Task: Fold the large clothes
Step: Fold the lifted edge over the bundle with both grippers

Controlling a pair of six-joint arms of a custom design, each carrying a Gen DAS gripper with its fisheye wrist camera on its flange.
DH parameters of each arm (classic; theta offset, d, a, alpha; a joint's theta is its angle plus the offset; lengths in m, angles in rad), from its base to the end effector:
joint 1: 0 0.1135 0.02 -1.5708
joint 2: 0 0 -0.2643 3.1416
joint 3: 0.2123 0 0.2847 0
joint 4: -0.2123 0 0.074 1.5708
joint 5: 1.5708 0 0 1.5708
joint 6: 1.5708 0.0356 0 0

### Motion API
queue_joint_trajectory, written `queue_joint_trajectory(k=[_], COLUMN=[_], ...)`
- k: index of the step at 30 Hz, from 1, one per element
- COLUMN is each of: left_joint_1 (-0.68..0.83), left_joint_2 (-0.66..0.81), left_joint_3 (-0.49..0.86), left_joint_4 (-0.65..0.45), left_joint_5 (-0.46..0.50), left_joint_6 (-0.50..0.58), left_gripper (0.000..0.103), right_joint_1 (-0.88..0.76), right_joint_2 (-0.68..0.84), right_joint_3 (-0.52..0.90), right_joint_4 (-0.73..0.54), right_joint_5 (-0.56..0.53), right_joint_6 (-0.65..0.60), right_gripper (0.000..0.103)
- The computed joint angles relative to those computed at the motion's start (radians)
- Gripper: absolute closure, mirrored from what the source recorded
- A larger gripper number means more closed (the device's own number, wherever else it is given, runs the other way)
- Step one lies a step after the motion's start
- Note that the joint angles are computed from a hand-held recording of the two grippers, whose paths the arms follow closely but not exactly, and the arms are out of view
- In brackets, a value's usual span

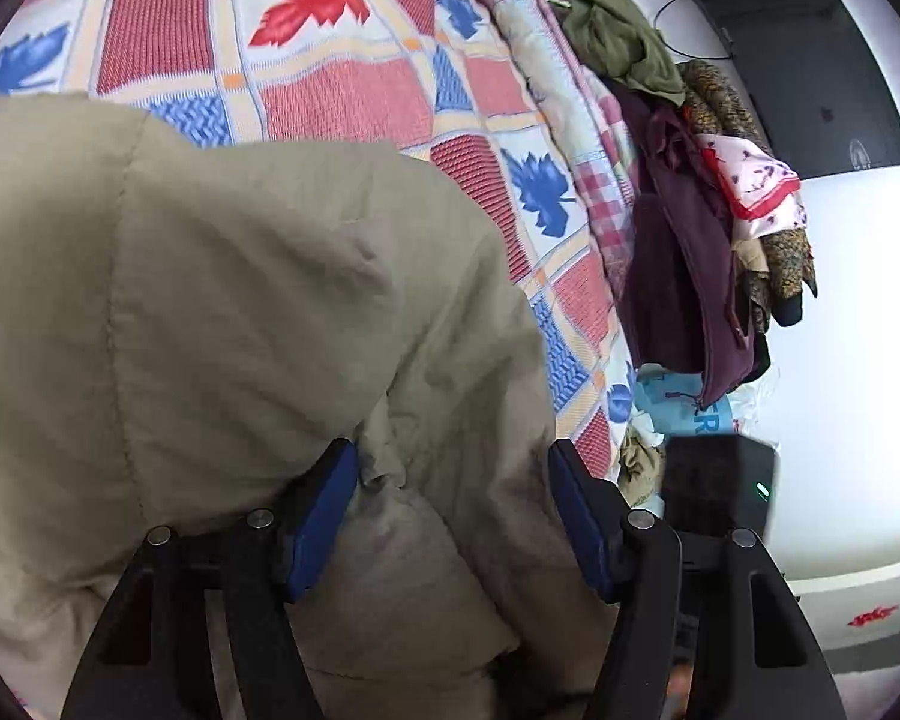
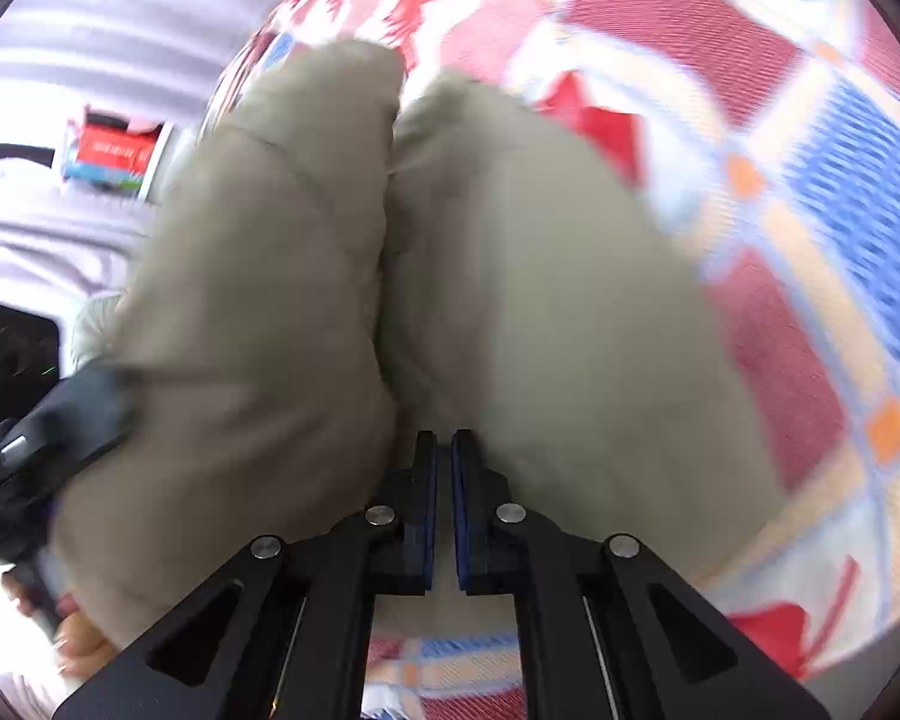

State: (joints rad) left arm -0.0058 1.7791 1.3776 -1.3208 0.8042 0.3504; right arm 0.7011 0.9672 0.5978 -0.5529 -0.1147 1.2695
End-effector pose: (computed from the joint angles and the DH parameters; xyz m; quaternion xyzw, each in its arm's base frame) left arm 0.3392 -0.0276 0.2210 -0.1334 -0.9083 0.3964 0.0017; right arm 0.1634 0.1432 0.1994 0.2478 0.9135 0.2951 0.1305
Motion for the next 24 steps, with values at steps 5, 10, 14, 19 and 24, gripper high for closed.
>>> queue_joint_trajectory(k=[5, 10, 14, 19, 24], left_joint_1=[-0.051, -0.074, -0.064, 0.058, 0.194], left_joint_2=[0.018, 0.013, -0.013, -0.150, -0.177], left_joint_3=[-0.012, 0.012, 0.071, 0.066, -0.032], left_joint_4=[0.077, 0.075, 0.041, 0.161, 0.347], left_joint_5=[-0.018, -0.064, -0.063, -0.145, -0.344], left_joint_6=[-0.073, -0.082, -0.070, -0.063, -0.040], left_gripper=[0.037, 0.037, 0.037, 0.037, 0.037], right_joint_1=[0.141, 0.287, 0.261, 0.209, 0.189], right_joint_2=[-0.217, -0.362, -0.220, 0.017, 0.049], right_joint_3=[-0.021, -0.014, 0.037, 0.152, 0.175], right_joint_4=[-0.182, -0.182, -0.060, -0.067, -0.224], right_joint_5=[0.111, 0.227, 0.166, 0.180, 0.233], right_joint_6=[0.160, 0.228, 0.125, 0.048, 0.061], right_gripper=[0.085, 0.020, 0.020, 0.033, 0.087])
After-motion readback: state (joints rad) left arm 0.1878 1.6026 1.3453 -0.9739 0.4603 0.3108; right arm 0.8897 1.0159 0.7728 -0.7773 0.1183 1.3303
